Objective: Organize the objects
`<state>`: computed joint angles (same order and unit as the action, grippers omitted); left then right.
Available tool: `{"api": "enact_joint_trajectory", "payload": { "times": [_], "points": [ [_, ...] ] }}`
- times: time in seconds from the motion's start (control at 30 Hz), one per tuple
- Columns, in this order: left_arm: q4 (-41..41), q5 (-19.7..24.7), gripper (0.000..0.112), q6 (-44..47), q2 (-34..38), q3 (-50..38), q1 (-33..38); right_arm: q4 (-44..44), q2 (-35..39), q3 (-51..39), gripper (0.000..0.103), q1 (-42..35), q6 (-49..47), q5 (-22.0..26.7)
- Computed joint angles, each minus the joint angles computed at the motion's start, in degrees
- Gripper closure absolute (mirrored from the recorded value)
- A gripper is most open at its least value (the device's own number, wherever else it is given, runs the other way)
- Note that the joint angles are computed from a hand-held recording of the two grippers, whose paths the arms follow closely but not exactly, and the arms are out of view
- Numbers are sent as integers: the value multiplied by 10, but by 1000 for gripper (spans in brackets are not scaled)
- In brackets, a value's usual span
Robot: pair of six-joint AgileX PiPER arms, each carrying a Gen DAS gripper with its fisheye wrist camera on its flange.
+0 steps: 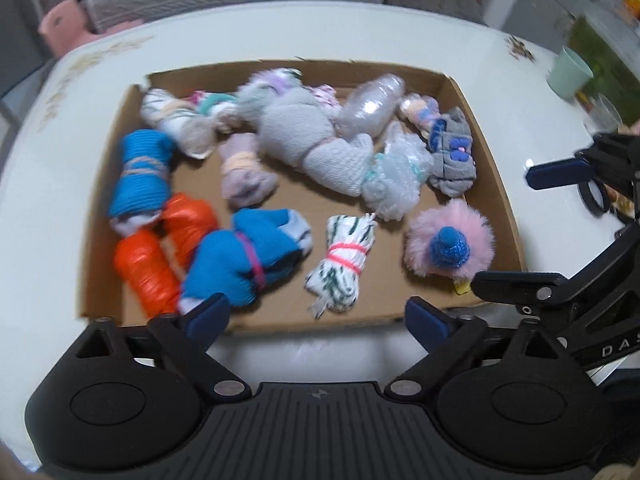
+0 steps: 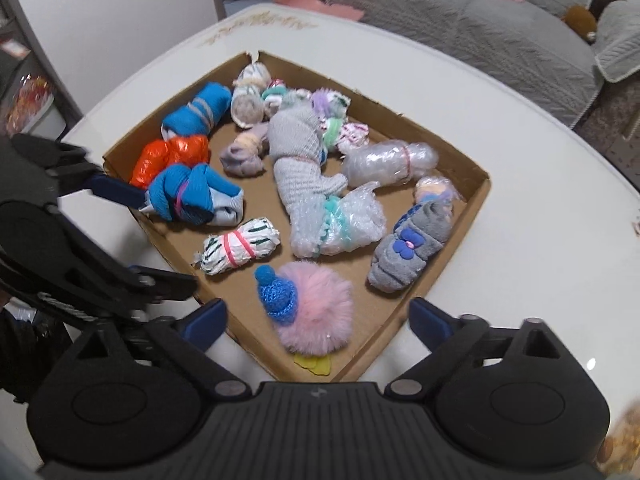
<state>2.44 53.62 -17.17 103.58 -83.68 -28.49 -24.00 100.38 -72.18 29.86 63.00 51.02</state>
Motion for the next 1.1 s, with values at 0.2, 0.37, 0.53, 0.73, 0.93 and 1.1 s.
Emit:
{"api": "enact_joint_trajectory", "payload": {
  "times": [0.2,0.37,0.53,0.73,0.93,1.1],
  "points": [
    [78,-6,10,-61,-68,28,-15,-42,-6,-4,1,25,111,37],
    [125,-33,10,-105,-105,49,-16,-108,-4,-9,1,51,216,56],
    [149,-25,10,-122,-92,44,-15,-124,25,-27,1,42,227,61],
    [187,-16,10,-153,-79,46,-18,-155,39,-46,1,40,231,66],
    [227,-7,10,-198,-67,42,-18,-152,45,-50,1,25,232,64],
    [226,-7,10,-193,-65,41,-11,-147,49,-56,1,21,218,57]
  ]
}}
